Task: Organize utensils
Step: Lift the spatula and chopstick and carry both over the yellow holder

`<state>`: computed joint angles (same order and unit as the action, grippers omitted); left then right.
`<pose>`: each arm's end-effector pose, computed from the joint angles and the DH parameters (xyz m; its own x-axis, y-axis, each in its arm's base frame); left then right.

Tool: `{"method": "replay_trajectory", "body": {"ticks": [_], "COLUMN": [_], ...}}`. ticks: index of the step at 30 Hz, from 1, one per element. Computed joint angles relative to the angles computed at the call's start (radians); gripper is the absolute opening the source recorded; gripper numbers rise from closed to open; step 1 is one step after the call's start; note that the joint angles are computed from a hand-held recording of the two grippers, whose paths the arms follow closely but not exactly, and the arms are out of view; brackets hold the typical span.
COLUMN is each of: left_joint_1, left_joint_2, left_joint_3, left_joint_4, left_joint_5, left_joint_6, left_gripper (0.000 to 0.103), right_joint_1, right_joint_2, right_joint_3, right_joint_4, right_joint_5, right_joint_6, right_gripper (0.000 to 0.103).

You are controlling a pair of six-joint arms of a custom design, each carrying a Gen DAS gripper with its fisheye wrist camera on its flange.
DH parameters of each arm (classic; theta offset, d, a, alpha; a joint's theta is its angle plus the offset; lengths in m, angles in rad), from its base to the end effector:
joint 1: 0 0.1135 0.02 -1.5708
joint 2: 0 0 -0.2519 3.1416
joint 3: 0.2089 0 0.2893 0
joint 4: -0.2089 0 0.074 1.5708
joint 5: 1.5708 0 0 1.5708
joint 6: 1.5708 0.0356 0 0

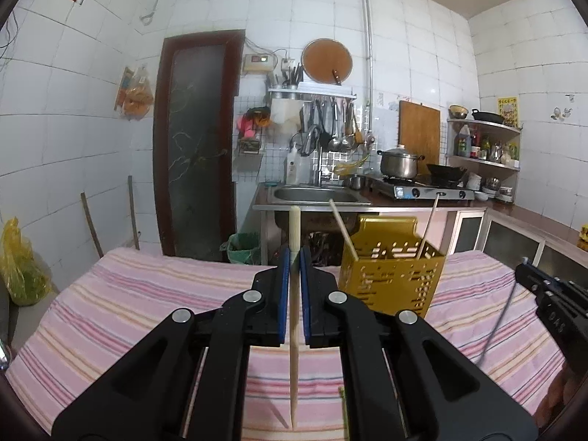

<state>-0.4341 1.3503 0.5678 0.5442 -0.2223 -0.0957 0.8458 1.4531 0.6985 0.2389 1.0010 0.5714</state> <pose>0.2878 -0.1248 0.1766 -0.2338 0.0057 -0.9723 0.1944 0.9801 -0.0410 0.2338 0.2187 0.1675 -0.2307 0.1795 -0.9563 0.2458 0.9617 0.1212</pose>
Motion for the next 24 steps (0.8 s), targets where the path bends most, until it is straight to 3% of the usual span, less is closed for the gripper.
{"method": "replay_trajectory", "body": {"ticks": [7,13,24], "left_joint_1": [0.001,-0.015,-0.027], "left_joint_2": [0.011,0.088,0.364], "left_joint_3": [0.104,0.271,0.717], "left_joint_4": [-0.063,-0.102,-0.131], "left_joint_5": [0.041,0.06,0.105], "left_joint_6": [-0.027,-0.024,-0.053], "left_gripper": [0.005,0.005,0.005], "right_joint_1": [-0.058,-0.131,-0.247], "right_joint_2": [-0.033,-0.033,0.112], "right_joint_3": [0.061,0.159,0.435], "right_joint_4": [0.003,0.02,0.046], "right_joint_5": [-0.045,-0.103,-0.2], "right_joint_6": [-0.13,-0.251,-0.43], "right_gripper": [0.007,0.007,0.007]}}
